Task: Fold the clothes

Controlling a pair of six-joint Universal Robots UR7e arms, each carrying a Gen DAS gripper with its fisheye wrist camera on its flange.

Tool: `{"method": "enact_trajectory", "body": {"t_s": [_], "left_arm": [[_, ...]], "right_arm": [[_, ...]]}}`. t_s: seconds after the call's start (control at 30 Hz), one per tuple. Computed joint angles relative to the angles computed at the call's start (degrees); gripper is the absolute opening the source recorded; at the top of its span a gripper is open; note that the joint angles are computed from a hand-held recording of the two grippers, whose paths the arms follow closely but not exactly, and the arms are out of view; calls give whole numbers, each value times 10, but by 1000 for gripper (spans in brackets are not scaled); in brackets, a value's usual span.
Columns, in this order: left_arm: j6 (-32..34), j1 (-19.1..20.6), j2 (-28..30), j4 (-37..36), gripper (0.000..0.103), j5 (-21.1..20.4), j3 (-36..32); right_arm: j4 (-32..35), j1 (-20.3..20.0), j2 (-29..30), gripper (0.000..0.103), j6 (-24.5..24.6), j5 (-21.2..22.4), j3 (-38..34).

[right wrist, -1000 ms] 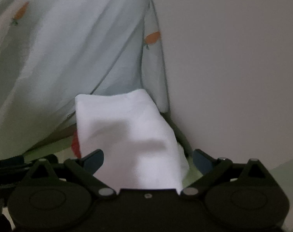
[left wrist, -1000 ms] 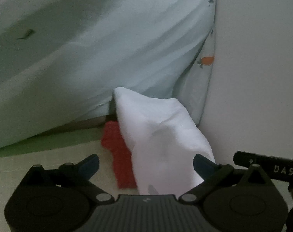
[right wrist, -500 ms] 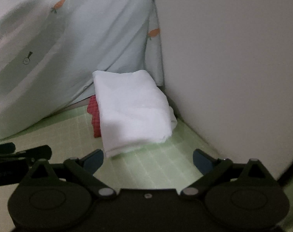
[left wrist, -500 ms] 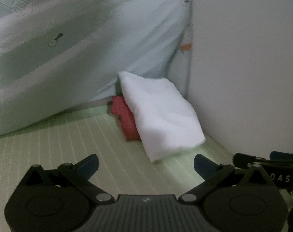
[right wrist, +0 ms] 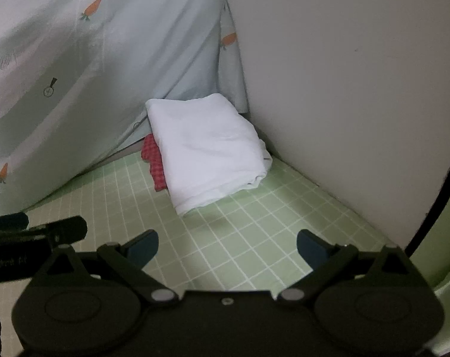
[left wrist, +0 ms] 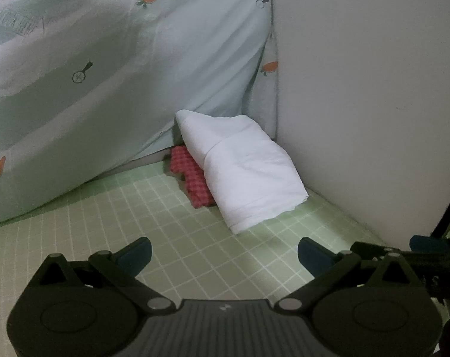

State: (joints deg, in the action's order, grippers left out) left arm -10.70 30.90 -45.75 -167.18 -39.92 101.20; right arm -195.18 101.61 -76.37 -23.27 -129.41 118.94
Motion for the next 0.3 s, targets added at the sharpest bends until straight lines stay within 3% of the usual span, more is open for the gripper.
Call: {"method": "enact_trajectory", "body": {"t_s": [0.3], "left_arm": [[22,-5,0,-29,103,-1,5]], "right_arm": [[-4,0,-2,101,-7,4,3]]}}
